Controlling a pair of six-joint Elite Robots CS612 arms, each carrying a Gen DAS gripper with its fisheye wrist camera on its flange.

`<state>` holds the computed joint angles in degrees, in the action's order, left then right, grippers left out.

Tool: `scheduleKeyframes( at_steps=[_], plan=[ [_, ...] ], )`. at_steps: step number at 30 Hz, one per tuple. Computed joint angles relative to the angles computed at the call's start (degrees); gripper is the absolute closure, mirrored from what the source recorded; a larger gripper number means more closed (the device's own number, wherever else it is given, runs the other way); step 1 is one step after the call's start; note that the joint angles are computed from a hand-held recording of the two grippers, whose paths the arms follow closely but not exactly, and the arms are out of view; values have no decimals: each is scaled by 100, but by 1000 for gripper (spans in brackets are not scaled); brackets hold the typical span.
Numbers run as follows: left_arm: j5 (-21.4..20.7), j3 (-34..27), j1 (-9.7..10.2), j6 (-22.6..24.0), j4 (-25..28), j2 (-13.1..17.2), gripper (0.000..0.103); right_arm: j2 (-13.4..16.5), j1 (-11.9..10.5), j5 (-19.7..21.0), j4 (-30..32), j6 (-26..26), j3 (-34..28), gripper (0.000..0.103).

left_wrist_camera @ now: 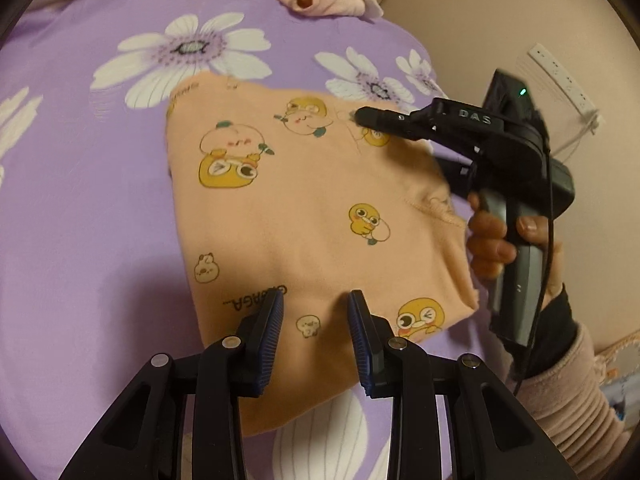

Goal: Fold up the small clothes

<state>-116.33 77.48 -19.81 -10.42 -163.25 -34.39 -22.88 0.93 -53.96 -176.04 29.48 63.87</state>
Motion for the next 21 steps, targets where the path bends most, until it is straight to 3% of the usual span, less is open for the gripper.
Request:
scheduleKeyframes(
  at_steps=[1, 5, 9, 11, 13, 15, 17, 21],
  plan=[
    [-46, -2, 12, -31, -15, 6, 72, -63, 54, -380, -46, -222, 45, 92],
    [-85, -25, 16, -39, 26, 14, 72, -137, 109, -994, -377, -597, 107, 92],
    [-40, 4, 2, -41, 4, -4, 72, -209, 139, -1767, 132, -811, 90, 85],
    [-48, 0, 3, -58, 10, -4, 72, -325, 162, -2222, -20, -838, 292, 85],
    [-58, -9, 4, -64, 23, 0, 72, -444, 173, -2423, -344, -918, 533, 85],
    [-32, -1, -1, -78, 9, -4, 72, -598, 164, -2186, -618, -1124, 800, 85],
    [-29, -5, 0, -77, 9, 0, 72, -799, 150, -1609, -830, -1459, 1159, 85],
    [3, 17, -7, -106, -32, -6, 72, -1006, 240, -1043, -825, -2077, 1533, 85]
  ],
)
